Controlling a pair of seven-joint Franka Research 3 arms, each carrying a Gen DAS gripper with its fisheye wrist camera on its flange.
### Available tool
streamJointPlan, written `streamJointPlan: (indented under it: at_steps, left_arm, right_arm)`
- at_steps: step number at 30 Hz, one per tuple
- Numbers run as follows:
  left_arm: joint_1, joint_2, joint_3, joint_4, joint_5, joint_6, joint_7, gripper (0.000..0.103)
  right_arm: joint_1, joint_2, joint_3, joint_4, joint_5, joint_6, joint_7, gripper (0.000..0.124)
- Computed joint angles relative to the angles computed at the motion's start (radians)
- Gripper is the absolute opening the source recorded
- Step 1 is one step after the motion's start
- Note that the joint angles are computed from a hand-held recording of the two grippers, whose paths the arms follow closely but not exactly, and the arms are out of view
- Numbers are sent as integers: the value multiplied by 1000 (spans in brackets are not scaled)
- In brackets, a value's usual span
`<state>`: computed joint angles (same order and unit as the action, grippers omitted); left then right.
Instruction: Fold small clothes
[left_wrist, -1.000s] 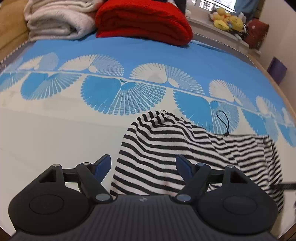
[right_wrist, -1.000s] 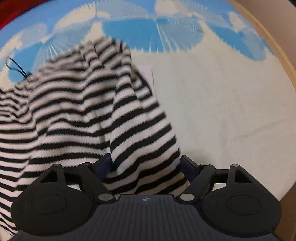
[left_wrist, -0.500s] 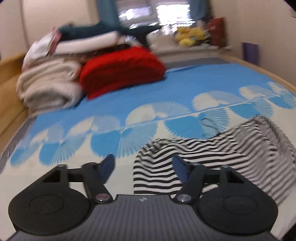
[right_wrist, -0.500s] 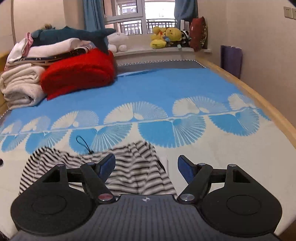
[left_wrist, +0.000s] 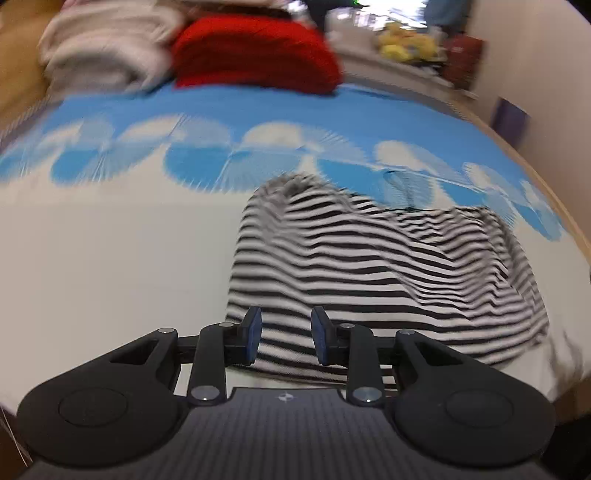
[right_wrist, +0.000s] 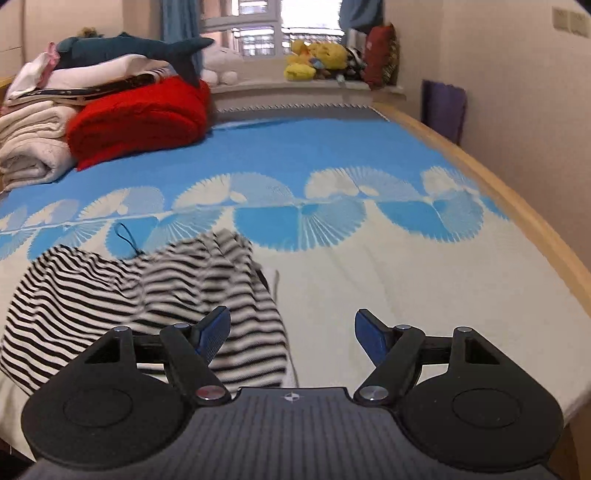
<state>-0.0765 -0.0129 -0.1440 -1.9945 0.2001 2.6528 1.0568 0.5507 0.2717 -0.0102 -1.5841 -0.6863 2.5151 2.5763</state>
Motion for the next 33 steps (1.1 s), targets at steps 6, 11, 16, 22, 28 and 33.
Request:
streamJointPlan:
  at_steps: [6,11,16,22,28,33]
  left_arm:
    - [30,81,8,69,-276,-118,-14,34]
    - [33,120,6,91,-271,-173,-106,41]
    - [30,166,5,131,-214,-204,-187,52]
    - [24,208,0,177,-169,-255,-242,59]
    - [17,234,-2,201,-131,-259,-267,63]
    - [7,244,0,213,-89,-256,-296,53]
  right_arm:
    - [-7,16,-7,4,11,25,1,75]
    - [-13,29,-7,17,63,31,-37,75]
    - [-16,30,-15,15,95,29,-49,75]
    - [-20,24,-20,6,107,16,-38,75]
    - [-21,30,-16,15,114,0,-51,75]
    - [-16,36,-15,25,113,-14,-66,75]
